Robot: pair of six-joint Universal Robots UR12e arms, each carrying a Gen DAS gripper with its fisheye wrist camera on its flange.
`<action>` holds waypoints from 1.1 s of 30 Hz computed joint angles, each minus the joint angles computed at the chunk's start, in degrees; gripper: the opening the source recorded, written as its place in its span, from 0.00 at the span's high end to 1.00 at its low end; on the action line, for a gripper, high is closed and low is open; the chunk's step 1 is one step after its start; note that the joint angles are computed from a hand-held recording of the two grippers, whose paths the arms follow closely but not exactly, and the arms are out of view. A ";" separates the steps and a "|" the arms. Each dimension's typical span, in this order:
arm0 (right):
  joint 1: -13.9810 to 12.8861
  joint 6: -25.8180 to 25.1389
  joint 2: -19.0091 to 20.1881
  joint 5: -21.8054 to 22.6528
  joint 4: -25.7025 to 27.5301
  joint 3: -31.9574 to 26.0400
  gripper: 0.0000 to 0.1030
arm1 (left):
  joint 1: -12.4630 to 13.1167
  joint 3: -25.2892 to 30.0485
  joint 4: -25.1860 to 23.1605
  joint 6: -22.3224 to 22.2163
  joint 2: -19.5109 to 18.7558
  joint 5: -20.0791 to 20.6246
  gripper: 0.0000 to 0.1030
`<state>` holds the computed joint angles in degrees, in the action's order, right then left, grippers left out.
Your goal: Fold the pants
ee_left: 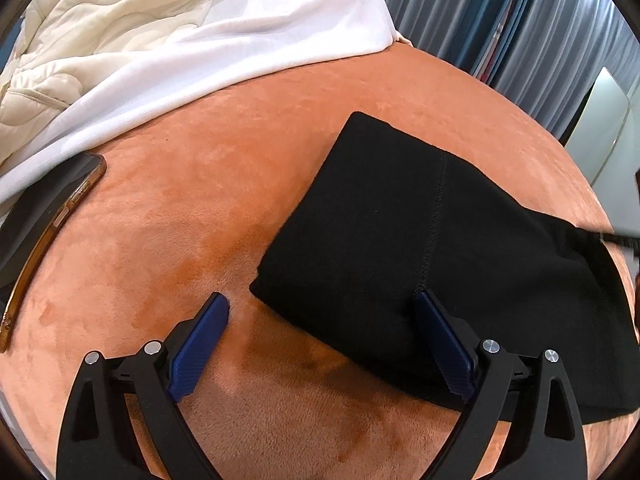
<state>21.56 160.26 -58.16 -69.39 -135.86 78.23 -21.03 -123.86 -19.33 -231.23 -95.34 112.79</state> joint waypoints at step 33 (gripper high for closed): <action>2.09 -11.39 -20.87 -2.63 -14.15 33.58 0.97 | -5.05 6.09 -16.12 -3.80 3.43 6.73 0.09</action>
<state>23.65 148.86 -79.03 -72.02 -150.02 111.81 -26.07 -117.77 -35.44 -235.03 -91.91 119.52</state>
